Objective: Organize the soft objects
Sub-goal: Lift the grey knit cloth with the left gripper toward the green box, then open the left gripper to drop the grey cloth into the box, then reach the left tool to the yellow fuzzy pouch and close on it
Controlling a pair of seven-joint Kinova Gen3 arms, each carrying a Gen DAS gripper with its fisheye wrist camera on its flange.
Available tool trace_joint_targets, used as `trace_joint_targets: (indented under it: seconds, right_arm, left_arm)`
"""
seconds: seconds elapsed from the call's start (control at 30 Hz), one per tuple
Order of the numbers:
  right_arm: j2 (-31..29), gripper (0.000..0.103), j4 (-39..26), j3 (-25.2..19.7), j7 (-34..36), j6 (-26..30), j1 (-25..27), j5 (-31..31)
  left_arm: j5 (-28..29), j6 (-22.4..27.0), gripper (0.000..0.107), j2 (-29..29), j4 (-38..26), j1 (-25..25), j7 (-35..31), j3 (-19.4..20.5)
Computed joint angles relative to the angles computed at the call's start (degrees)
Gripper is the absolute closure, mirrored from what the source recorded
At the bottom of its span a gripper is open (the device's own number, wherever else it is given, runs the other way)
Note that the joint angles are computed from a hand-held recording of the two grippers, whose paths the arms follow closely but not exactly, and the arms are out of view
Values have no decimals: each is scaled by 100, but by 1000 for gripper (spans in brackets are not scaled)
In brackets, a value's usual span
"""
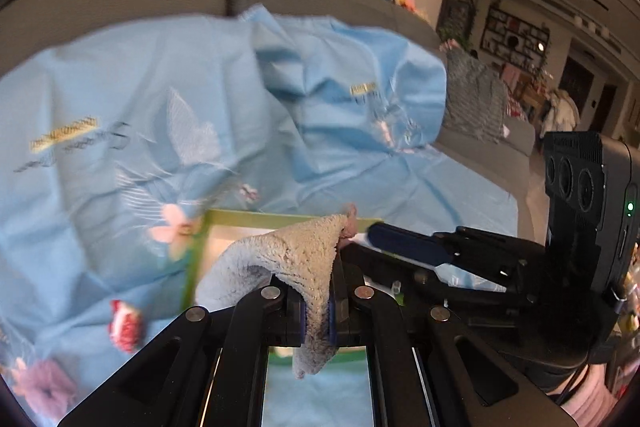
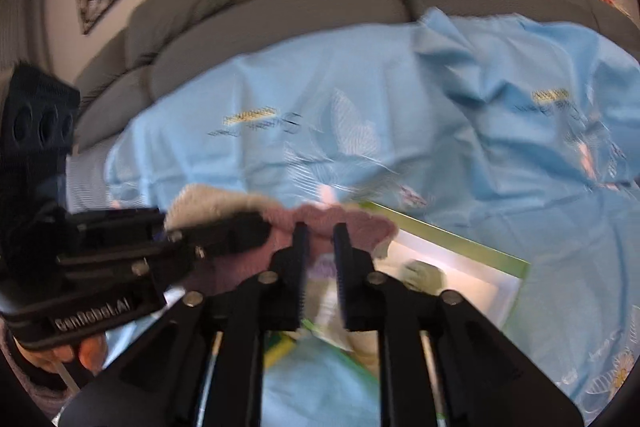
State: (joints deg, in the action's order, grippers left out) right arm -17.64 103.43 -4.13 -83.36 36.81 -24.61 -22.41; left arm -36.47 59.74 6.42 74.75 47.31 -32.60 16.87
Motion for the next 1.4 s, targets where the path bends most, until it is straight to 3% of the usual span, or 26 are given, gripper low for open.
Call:
trace_joint_targets:
  seconds: [0.13, 0.2, 0.3, 0.37, 0.4, 0.43, 0.5, 0.6, 0.7, 0.8, 0.9, 1.2, 1.4]
  right_arm:
    - [220, 56, 182, 432, 100, 134, 133, -234]
    - [382, 54, 260, 619, 279, 185, 191, -481]
    - [578, 54, 339, 507, 252, 193, 472, -491]
    - [673, 52, 355, 395, 135, 234, 640, -390]
    - [691, 48, 377, 328, 67, 227, 712, -307]
    - [702, 44, 403, 241, -39, 214, 786, -187]
    - [726, 42, 427, 214, -97, 217, 849, -117]
    - [613, 31, 478, 183, -220, 288, 937, -10]
    - [413, 28, 552, 103, -371, 308, 976, 204]
    - [218, 13, 593, 100, -406, 391, 907, 274]
    - [-69, 3, 730, 204, -280, 443, 727, 121]
    - [-544, 1, 859, -97, -506, 699, 410, 113]
    - [-728, 1, 897, -548, -815, 751, 214, 318]
  left_arm:
    - [490, 68, 102, 548, -360, -130, -279, -167]
    - [724, 227, 102, 826, -563, -124, -377, -308]
    - [1125, 625, 101, 1221, -916, -141, -678, -465]
    - [1389, 882, 88, 1398, -1105, -151, -846, -563]
    - [1503, 935, 69, 1425, -1112, -163, -877, -602]
    - [1545, 935, 43, 1412, -1054, -124, -816, -685]
    - [1434, 939, 21, 1363, -963, 14, -690, -842]
    - [1588, 634, 20, 1060, -586, -139, -558, -794]
    - [1460, 457, 20, 755, -291, -154, -365, -743]
    - [1319, 326, 19, 313, 50, -229, -121, -619]
    - [882, 547, 6, -133, 348, -204, 350, -424]
    - [389, 1316, 6, -1174, 1334, -481, 1464, 447]
    - [795, 1303, 6, -1920, 2301, -766, 2174, 939]
